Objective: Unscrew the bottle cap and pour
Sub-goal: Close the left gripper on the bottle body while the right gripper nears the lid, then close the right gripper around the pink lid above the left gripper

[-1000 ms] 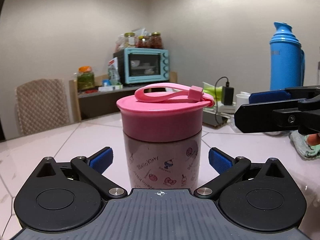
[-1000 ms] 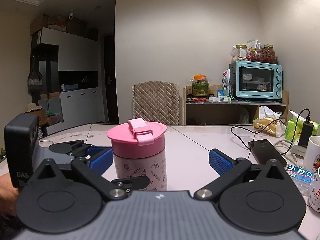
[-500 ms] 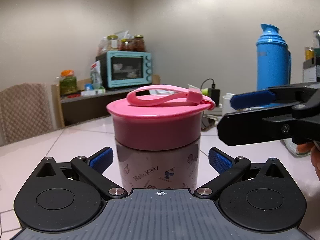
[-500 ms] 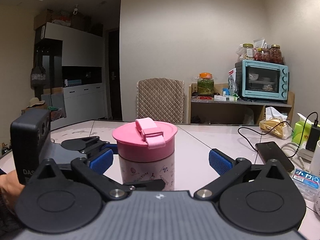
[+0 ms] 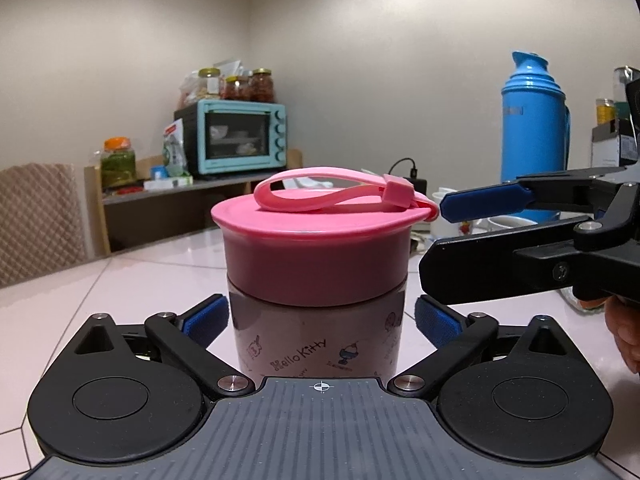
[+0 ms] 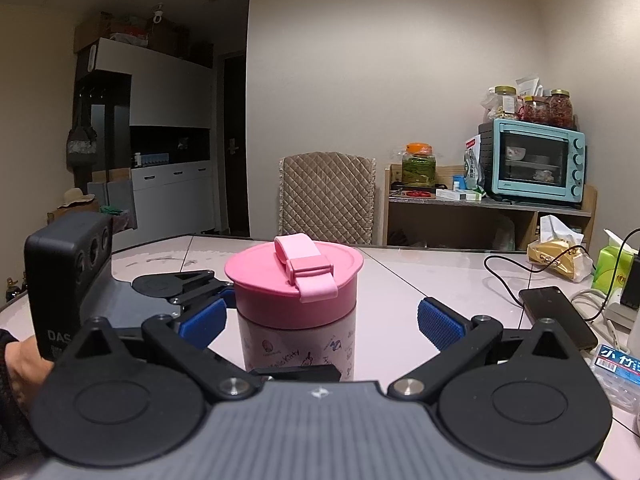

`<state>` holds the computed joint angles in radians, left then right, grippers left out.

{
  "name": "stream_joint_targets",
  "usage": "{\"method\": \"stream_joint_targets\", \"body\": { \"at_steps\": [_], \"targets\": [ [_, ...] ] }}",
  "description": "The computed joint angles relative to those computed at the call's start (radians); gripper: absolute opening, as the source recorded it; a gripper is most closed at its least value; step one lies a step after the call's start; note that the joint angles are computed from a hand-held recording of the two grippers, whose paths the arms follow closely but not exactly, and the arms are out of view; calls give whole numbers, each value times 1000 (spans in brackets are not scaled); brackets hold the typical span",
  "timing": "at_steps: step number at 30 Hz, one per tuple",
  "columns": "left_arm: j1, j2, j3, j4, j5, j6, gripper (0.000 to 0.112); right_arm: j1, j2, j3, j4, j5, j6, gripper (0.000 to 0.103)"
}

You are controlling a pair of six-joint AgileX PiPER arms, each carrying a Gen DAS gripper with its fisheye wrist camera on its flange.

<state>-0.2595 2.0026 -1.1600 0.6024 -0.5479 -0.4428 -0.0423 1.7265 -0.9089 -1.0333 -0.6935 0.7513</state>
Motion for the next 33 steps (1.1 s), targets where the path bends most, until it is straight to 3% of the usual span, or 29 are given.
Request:
{"method": "stream_joint_targets", "body": {
  "at_steps": [2,33],
  "targets": [
    [-1,1,-7,1,13,-7,90,3,6,-6,0,0,-2,103],
    [11,-2,-18,64,25,-58,89,113,95,-175,-18,149,112,102]
  ]
}}
